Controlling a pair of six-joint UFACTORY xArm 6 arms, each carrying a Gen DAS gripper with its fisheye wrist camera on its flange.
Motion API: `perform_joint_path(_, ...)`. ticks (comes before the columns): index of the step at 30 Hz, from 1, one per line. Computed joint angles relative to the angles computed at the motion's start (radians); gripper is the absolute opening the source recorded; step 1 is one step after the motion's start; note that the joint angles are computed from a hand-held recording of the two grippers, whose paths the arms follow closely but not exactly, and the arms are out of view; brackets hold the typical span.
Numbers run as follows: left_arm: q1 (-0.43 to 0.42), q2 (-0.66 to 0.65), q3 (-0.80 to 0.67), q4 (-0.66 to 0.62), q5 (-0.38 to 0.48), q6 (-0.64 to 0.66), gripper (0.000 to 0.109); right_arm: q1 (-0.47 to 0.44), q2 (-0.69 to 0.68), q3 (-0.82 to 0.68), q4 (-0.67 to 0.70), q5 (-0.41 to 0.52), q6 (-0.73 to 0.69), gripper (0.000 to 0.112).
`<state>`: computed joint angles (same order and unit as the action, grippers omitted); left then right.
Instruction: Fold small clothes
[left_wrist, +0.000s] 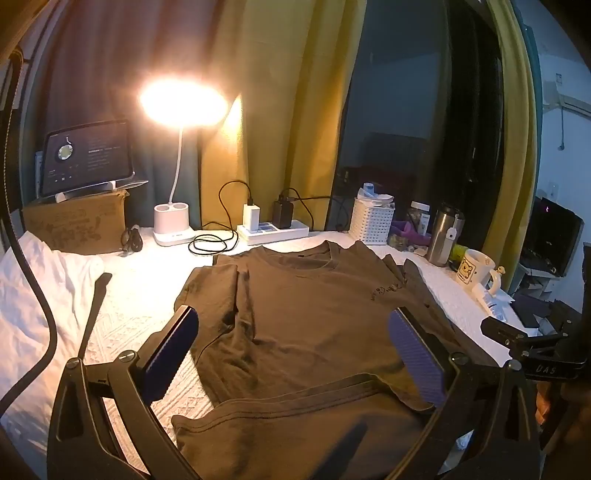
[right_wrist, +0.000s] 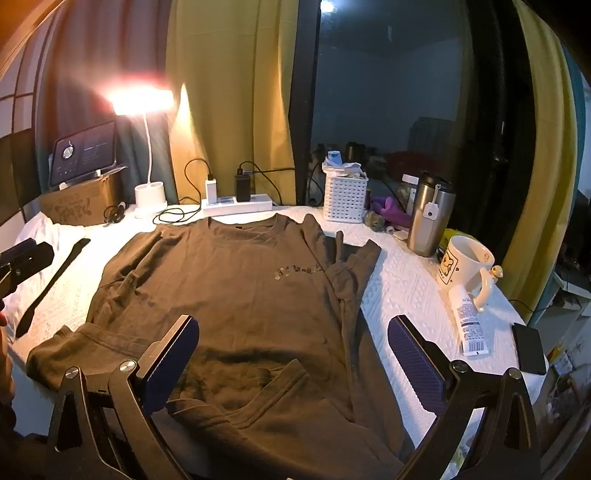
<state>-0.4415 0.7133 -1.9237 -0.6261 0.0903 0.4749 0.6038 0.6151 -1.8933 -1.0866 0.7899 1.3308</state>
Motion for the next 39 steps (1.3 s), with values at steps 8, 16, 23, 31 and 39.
perform_joint_path(8,0.001,0.004,-0.007,0.012,0.003,-0.013,0.102,0.000,0.007,-0.010,0.008,0.003,-0.008,0.103)
perform_joint_path(16,-0.010,-0.007,0.016,0.034,-0.031,-0.029,0.102,0.002,0.010,-0.014,0.008,0.004,-0.009,0.103)
perform_joint_path(23,-0.002,-0.010,0.018,0.046,0.001,-0.059,0.102,0.002,0.013,-0.018,0.010,0.005,-0.011,0.103)
perform_joint_path(31,0.003,-0.020,0.027,-0.005,0.007,-0.020,0.102,0.002,0.016,-0.023,0.013,0.007,-0.015,0.103)
perform_joint_path(39,0.007,-0.020,0.029,-0.019,0.003,-0.003,0.102,0.001,0.021,-0.026,0.015,0.005,-0.018,0.103)
